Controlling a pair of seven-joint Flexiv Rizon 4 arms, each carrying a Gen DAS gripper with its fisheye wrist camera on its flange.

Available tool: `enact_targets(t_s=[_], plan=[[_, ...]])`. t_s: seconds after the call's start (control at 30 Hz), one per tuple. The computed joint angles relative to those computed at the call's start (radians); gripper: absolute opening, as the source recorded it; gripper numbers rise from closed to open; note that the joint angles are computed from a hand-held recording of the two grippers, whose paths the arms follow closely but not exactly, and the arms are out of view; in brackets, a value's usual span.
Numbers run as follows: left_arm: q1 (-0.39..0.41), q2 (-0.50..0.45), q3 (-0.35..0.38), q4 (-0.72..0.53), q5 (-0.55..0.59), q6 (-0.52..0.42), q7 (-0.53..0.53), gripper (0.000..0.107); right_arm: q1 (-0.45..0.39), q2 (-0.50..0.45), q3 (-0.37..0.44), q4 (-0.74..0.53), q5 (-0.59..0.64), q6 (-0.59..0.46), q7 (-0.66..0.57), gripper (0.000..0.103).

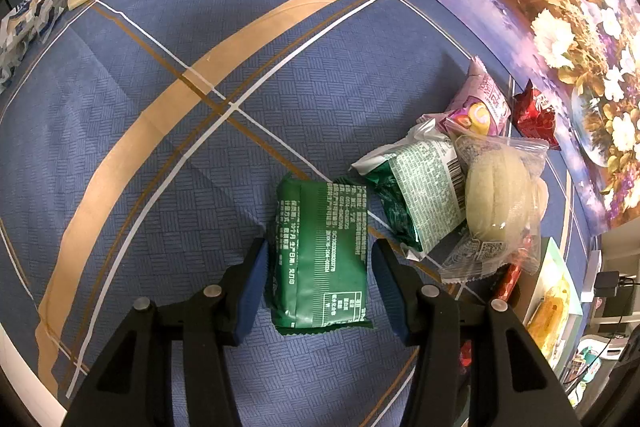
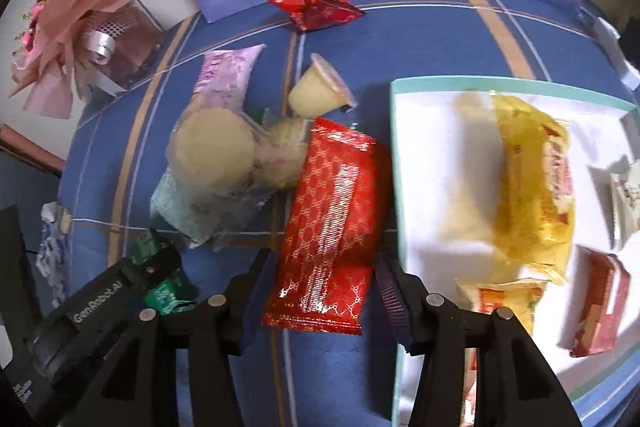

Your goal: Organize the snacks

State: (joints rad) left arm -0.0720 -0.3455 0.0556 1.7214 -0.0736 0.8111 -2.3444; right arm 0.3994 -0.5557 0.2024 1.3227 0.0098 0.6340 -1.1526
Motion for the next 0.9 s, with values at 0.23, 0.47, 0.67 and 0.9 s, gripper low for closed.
enact_targets(t_s=[0.23,0.47,0.67,0.9], plan=[[0.011,0.012,0.0,0.039,-0.024,0.04,-0.001,0.051,-0.006,0.007,-0.009,0.004,-0.003,-0.011,0.02,0.054],[0.006,0.01,0.004,0.026,-0.003,0.019,-0.004,0.051,0.015,-0.021,-0.015,-0.022,-0.032,-0.002,0.032,0.056],[-0.003,-0.002,0.004,-0.009,0.019,-0.01,-0.018,0.051,0.034,-0.048,-0.016,-0.039,-0.058,0.0,0.021,0.059],[-0.005,-0.006,0.004,-0.023,0.027,-0.021,-0.023,0.051,-0.002,-0.045,0.011,-0.041,0.011,0.017,-0.011,0.059]])
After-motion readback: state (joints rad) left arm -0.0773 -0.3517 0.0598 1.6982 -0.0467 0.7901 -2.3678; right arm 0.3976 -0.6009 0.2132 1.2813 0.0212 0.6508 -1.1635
